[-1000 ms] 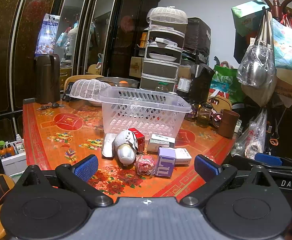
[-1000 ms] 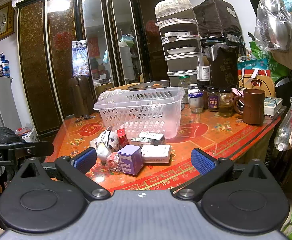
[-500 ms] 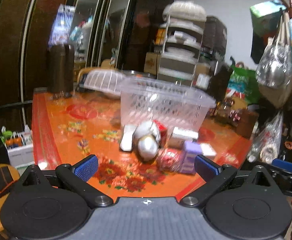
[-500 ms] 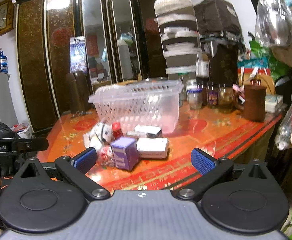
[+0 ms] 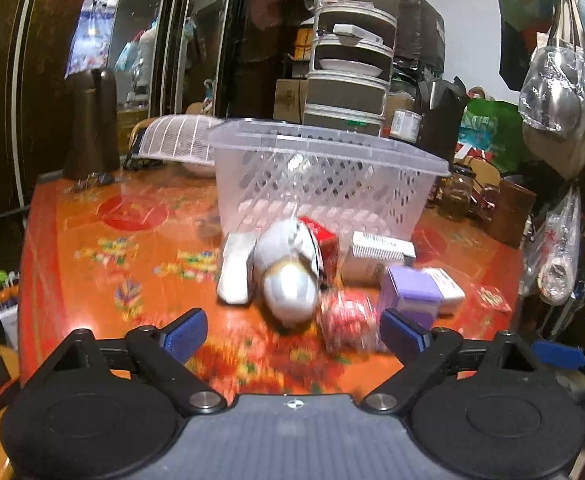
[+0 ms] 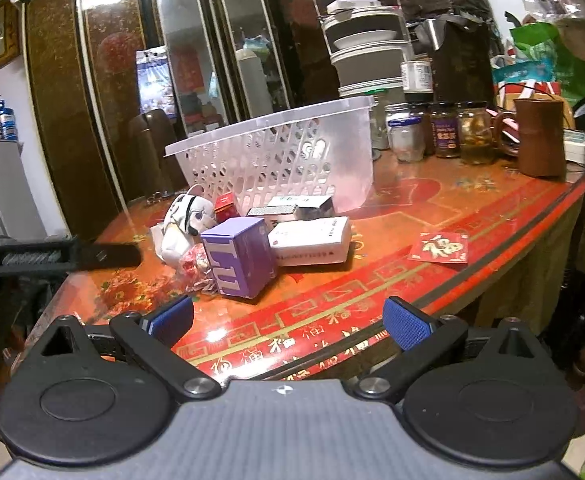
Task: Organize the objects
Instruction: 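Grasp the white foil packet with the left tool while the right grasps the white THANK YOU box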
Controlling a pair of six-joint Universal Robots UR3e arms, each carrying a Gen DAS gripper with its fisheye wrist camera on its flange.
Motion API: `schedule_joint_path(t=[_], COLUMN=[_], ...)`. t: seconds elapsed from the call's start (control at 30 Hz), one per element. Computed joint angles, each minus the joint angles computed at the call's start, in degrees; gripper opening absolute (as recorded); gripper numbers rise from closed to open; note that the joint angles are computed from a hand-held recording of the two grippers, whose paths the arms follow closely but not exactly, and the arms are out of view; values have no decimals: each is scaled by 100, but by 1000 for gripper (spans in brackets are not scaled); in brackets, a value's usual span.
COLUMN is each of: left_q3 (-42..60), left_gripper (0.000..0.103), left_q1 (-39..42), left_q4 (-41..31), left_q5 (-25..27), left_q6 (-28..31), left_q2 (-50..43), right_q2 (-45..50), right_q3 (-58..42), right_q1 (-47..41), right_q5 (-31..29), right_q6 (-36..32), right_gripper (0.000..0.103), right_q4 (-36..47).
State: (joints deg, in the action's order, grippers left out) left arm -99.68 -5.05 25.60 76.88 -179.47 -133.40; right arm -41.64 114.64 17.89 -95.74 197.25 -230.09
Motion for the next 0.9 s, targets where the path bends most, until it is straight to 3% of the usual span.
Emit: schedule_joint_path(t=[0.13, 0.3, 0.47, 0.9], left_q3=[1089, 1741, 1373, 2839], left_gripper=[76, 70, 70, 70], left_q1=[-127, -87, 273, 217], left_q4=[-1002, -1534, -1143, -2300], left_q5=[133, 71, -76, 298], left_q6=[0, -102, -194, 114], left_q2=[-370, -682, -544, -1206], right_q2=[165, 278, 338, 389], right_q3=[-130, -246, -204, -900], right_q1=[-153, -290, -419, -258], right_q5=[270, 450, 589, 127], right_q6=[-28, -95, -175, -389], right_gripper=[103, 103, 102, 88], right_q4=[-96, -116, -204, 633])
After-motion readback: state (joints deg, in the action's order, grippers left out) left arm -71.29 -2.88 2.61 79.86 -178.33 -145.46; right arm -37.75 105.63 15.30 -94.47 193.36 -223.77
